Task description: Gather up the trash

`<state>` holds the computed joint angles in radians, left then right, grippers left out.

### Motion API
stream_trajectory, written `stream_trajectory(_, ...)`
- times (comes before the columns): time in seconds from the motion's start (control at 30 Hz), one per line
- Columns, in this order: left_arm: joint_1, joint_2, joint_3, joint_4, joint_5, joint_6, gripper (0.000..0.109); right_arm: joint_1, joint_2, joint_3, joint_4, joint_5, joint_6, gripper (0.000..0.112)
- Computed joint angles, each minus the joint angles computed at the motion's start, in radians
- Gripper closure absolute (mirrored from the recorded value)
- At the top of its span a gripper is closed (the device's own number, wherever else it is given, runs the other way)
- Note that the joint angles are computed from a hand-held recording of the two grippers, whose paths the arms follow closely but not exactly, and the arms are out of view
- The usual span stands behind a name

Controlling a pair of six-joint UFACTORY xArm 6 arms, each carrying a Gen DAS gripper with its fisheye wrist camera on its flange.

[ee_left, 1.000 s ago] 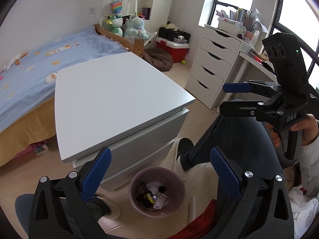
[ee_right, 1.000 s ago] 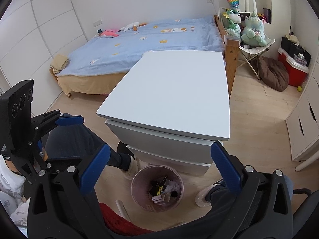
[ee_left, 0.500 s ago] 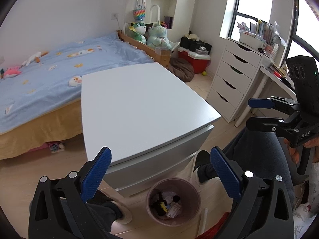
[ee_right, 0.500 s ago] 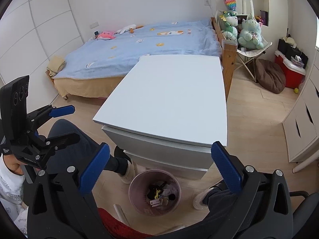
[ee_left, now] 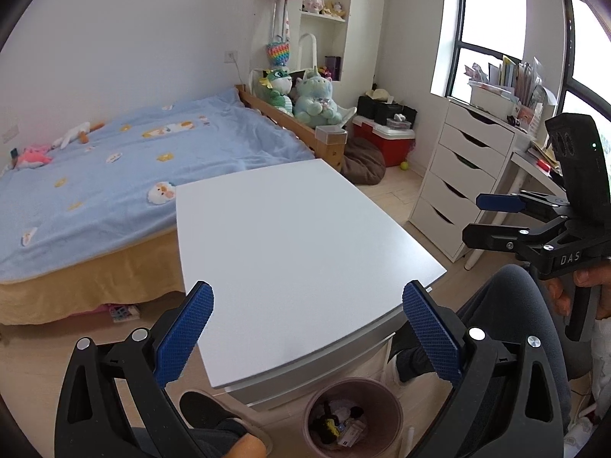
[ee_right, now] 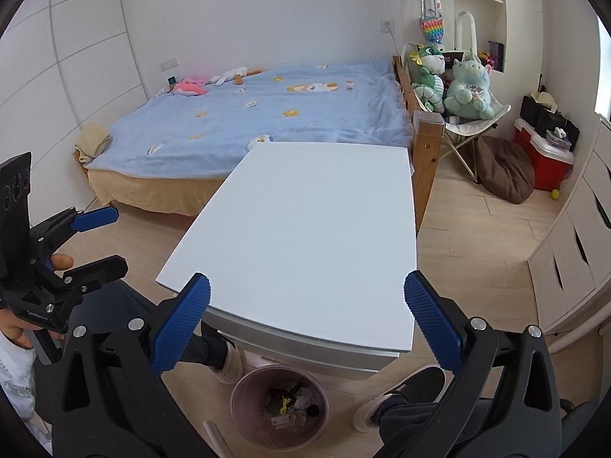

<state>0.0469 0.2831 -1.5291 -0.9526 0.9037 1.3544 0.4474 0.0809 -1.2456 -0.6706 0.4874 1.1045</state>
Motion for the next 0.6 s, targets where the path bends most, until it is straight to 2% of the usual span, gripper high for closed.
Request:
stream_trajectory(0.1, -0.018, 0.012, -0.014, 0.009, -0.046, -0.011, 0.012, -0.009, 0.023, -0.028, 0.018, -0.001, -0.036, 0.013)
stream_trajectory(0.4, -0.021, 0.068, -0.084, 0.056, 0.001, -0.095, 0.012, -0.012, 0.044, -0.051, 0.073, -0.019, -0.132, 0.013)
stream_trajectory(0.6, -0.025, 0.060, -0.067, 0.056, -0.016, -0.090, 0.012, -0.015, 0.042, -0.049, 0.083, -0.024, -0.143, 0.013)
